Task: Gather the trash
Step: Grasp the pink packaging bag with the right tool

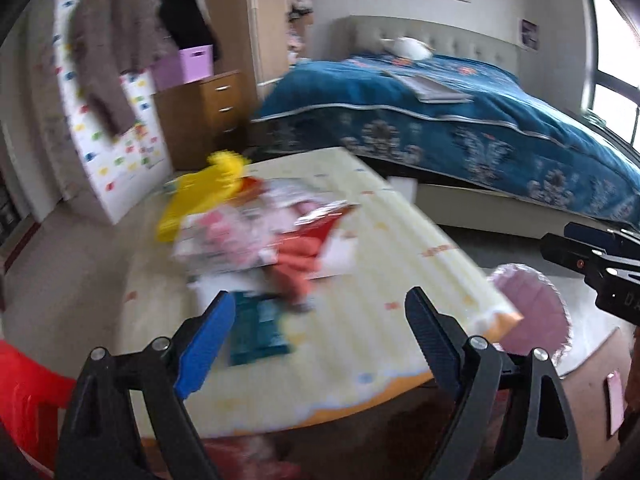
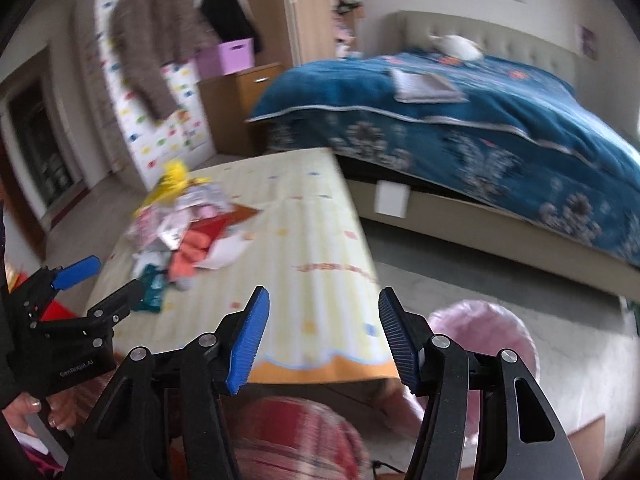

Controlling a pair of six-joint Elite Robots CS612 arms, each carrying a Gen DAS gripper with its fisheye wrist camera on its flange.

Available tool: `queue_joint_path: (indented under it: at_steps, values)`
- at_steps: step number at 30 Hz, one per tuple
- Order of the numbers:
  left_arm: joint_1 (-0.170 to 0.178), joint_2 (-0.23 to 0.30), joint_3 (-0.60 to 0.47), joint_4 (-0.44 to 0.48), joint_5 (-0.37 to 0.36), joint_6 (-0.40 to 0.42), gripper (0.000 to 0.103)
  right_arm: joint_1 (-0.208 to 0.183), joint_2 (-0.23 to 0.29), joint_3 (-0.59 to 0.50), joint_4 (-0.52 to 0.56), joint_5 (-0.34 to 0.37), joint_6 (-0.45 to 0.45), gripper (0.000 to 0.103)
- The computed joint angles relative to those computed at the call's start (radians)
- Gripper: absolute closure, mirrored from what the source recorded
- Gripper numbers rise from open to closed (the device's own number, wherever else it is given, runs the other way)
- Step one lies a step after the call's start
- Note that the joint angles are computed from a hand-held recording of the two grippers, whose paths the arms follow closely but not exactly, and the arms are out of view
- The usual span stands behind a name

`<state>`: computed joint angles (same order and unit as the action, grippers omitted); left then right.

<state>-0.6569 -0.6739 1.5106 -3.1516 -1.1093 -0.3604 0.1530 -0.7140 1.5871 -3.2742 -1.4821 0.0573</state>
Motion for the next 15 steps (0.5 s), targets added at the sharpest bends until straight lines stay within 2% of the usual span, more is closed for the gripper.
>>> queue_joint_path:
  at_steps: [3, 7, 11, 15]
  values:
    - [0.017, -0.021, 0.042, -0.011, 0.033, -0.03, 0.018, 0.029, 0.019, -0.048, 0.034, 0.014, -0.057, 0.036]
    - [0.045, -0.038, 0.082, -0.019, 0.069, -0.087, 0.018, 0.067, 0.052, -0.124, 0.103, 0.026, -0.132, 0.034]
    - [0.067, -0.044, 0.096, -0.007, 0.081, -0.133, 0.018, 0.09, 0.082, -0.187, 0.145, 0.036, -0.133, 0.034]
    - [0.083, -0.042, 0.096, -0.005, 0.086, -0.139, 0.018, 0.112, 0.124, -0.283, 0.206, 0.01, -0.111, 0.032]
